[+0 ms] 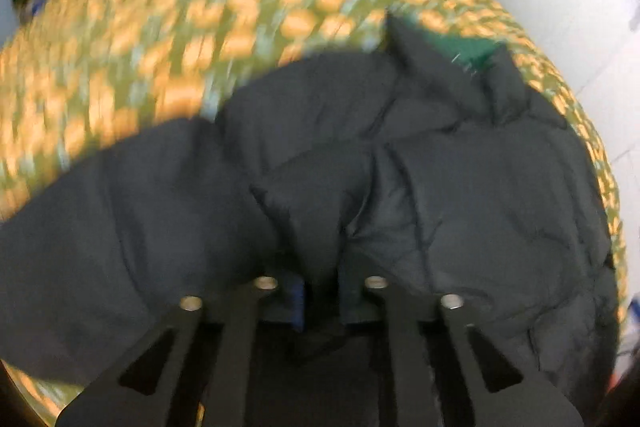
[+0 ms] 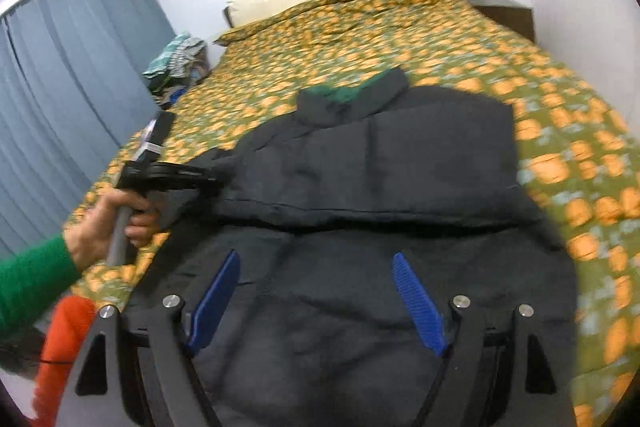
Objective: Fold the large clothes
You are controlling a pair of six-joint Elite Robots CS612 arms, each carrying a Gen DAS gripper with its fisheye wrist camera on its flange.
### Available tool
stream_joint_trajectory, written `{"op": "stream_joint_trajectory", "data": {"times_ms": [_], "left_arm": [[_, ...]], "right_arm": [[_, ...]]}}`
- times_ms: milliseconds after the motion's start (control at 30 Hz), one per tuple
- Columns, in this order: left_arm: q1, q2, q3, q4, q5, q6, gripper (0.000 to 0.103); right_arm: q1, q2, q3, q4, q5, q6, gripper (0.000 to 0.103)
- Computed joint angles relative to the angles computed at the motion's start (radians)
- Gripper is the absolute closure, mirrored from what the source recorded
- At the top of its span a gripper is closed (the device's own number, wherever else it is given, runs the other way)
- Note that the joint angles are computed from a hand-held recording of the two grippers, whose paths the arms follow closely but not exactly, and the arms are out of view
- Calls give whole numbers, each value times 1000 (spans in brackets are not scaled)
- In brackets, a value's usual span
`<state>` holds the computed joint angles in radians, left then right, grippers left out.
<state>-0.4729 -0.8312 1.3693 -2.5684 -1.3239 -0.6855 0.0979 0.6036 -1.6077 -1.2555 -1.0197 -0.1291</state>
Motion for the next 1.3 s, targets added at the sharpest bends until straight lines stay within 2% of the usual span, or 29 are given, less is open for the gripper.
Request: {"op": "stream_joint_trajectory", "data": {"times_ms": [67, 133, 233, 267, 367, 400, 433, 500, 567, 667, 800, 967, 1033, 1067, 1133, 1200, 1300], "left_arm": [[0, -8, 1, -43, 30, -2, 94], [11, -7, 2, -59, 13, -27, 93], [18, 12, -3, -27, -11, -30, 90], [16, 17, 0, -27, -4, -27, 87], [12, 27, 14, -53, 4, -35, 80], [13, 28, 23, -66, 2, -42, 77], [14, 30, 27, -80, -6, -43, 76], [16, 41, 28, -101, -11, -42, 72], [13, 44, 33, -113, -5, -45, 70], [10, 51, 38, -131, 8, -40, 70], [0, 54, 49, -157, 49, -28, 70], [-7, 58, 54, -176, 87, -18, 69], [-5, 60, 52, -179, 86, -16, 69], [-5, 61, 51, -181, 86, -15, 69], [-5, 63, 51, -187, 88, -14, 69], [-6, 65, 54, -201, 94, -12, 69], [-9, 64, 64, -221, 107, -13, 69]], "right_arm": [[-13, -9, 28, -66, -61, 16, 23], [-23, -37, 94, -130, -121, 52, 25], [-21, -95, 216, -152, -169, 50, 61], [-18, -115, 265, -161, -176, 49, 63], [-9, -150, 375, -130, -175, 44, 63], [-4, -159, 406, -95, -192, 30, 64], [6, -168, 445, -48, -242, 15, 66], [11, -171, 474, -12, -257, 6, 66], [12, -168, 476, -26, -259, 18, 66], [21, -205, 516, 4, -294, 20, 66], [34, -233, 543, -114, -328, 7, 66], [39, -278, 683, -306, -329, 122, 64], [34, -297, 759, -313, -325, 167, 64], [28, -304, 794, -289, -289, 193, 64], [20, -295, 795, -288, -247, 236, 64], [26, -295, 782, -275, -273, 223, 64], [40, -288, 726, -253, -353, 150, 64]]}}
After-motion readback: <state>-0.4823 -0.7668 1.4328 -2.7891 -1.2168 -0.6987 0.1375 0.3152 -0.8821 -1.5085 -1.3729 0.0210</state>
